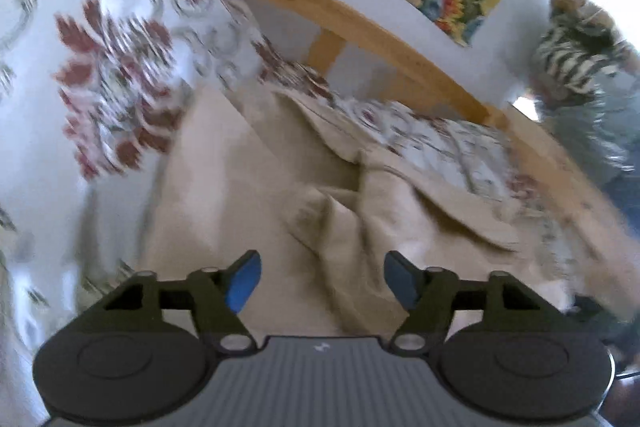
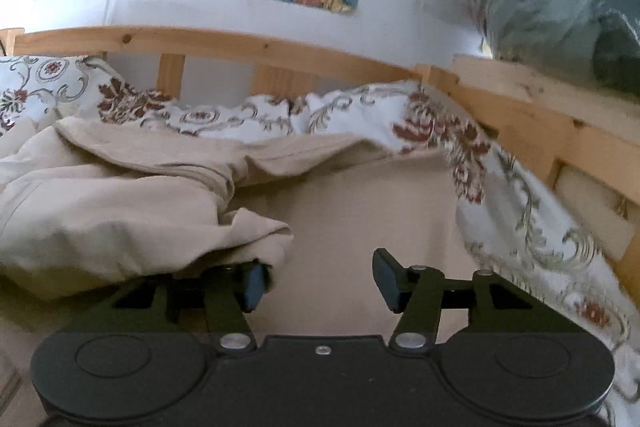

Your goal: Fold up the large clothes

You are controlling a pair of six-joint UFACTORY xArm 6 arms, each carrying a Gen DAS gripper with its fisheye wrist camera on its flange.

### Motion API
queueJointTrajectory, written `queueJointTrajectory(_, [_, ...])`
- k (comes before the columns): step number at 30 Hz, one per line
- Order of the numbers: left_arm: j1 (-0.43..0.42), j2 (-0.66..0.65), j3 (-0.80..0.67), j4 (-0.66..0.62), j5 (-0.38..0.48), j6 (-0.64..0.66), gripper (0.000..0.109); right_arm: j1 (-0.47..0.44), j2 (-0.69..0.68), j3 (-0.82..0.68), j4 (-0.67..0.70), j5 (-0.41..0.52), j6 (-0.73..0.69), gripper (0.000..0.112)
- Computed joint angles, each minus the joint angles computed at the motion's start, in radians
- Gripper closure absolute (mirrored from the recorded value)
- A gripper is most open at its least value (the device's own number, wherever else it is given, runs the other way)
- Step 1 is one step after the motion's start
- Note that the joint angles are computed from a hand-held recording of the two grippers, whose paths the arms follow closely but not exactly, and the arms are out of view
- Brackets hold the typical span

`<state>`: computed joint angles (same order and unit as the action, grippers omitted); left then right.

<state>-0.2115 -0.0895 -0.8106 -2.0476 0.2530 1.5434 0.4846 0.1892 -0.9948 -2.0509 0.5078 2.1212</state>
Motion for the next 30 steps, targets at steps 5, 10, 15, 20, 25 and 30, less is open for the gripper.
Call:
queueJointTrajectory(5, [-0.003,0.032,-0.02,0.187,0.065,-0.199,0.032,0.009,-0.067,0.089,0.064,0.003,-0.029,0.038])
queueJointTrajectory(10, [-0.037,0.122,-0.1,0.381,0.042,-0.423,0.048,0.0,-0.052,0.066,0.02,-0.034,-0.045,0.046])
queueJointTrajectory(15, [-0.081,0.169,-0.136,0.433,0.011,-0.509,0.056,-0.023,0.035,-0.07,0.005,-0.024,-0.079,0.067])
queueJointTrajectory(20, [-0.124,0.197,-0.152,0.483,-0.067,-0.541,0.054,-0.069,0.093,-0.16,0.128,-0.046,-0.171,0.067])
queueJointTrajectory(25, [-0.077,0.162,-0.141,0.388,-0.013,-0.456,0.043,-0.067,-0.011,-0.031,0.146,0.012,-0.136,0.054])
queueJointTrajectory(30, [-0.064,0.173,-0.16,0.378,0.006,-0.414,0.041,-0.121,-0.064,-0.042,-0.112,-0.176,0.202,0.054])
